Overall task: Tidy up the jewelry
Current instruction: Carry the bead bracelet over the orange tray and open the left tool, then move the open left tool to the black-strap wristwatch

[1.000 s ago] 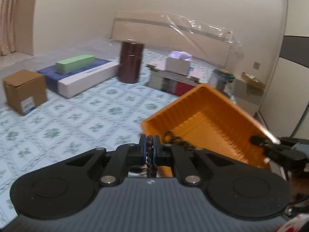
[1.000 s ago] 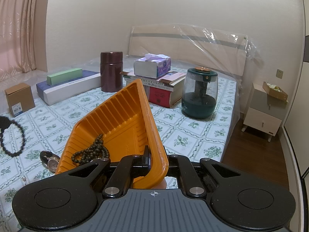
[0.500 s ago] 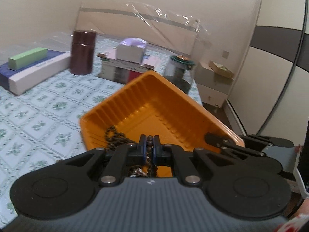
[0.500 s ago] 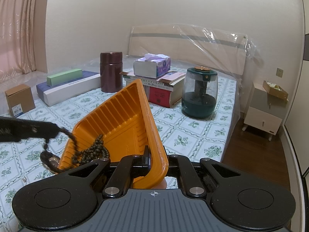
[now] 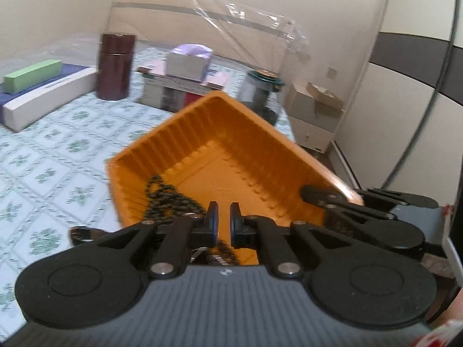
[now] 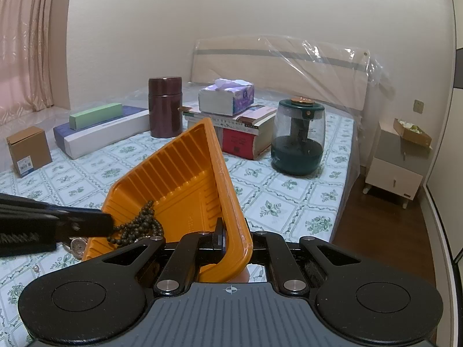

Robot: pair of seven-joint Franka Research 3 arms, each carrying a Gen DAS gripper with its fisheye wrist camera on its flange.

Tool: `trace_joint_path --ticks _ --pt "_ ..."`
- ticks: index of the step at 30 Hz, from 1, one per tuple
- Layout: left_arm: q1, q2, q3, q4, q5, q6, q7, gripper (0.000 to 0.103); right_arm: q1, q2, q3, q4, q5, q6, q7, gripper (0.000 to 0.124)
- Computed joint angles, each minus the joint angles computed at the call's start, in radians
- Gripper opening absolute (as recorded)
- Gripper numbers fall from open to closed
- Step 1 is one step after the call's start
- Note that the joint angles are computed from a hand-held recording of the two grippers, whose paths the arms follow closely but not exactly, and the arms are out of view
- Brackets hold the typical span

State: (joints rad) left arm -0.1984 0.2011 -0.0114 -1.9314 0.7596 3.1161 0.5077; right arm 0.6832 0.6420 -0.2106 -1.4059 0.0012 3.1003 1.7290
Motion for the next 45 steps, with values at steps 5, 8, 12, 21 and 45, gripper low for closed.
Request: trace_joint_path --ticks 5,8,12,21,45 --pt "-0.023 -0.076 0.071 -0.061 0.198 -0.074 -0.204 0.006 -0.006 0.000 0.005 0.001 0.003 -0.001 -0.005 0.008" --pt "0.009 -0.133 0.059 -0.121 0.265 -0.136 -0.280 0.006 -0.006 0.000 0.005 0.001 0.005 0.000 -0.006 0.008" --pt "0.065 -0.195 0.027 -0.199 0.307 -0.199 -0.347 0.006 -0.006 0.000 0.006 -0.001 0.006 0.001 -0.008 0.008" --pt "0.187 -0.252 -0.067 -0.292 0.304 -0.249 -0.377 0.013 -0.006 -0.001 0.005 -0.001 0.006 0.000 -0.010 0.008" --pt "0.193 -0.150 -0.080 -0.223 0.235 -0.240 -0.136 0.030 -0.018 0.007 0.011 0.011 0.005 -0.009 -0.015 0.007"
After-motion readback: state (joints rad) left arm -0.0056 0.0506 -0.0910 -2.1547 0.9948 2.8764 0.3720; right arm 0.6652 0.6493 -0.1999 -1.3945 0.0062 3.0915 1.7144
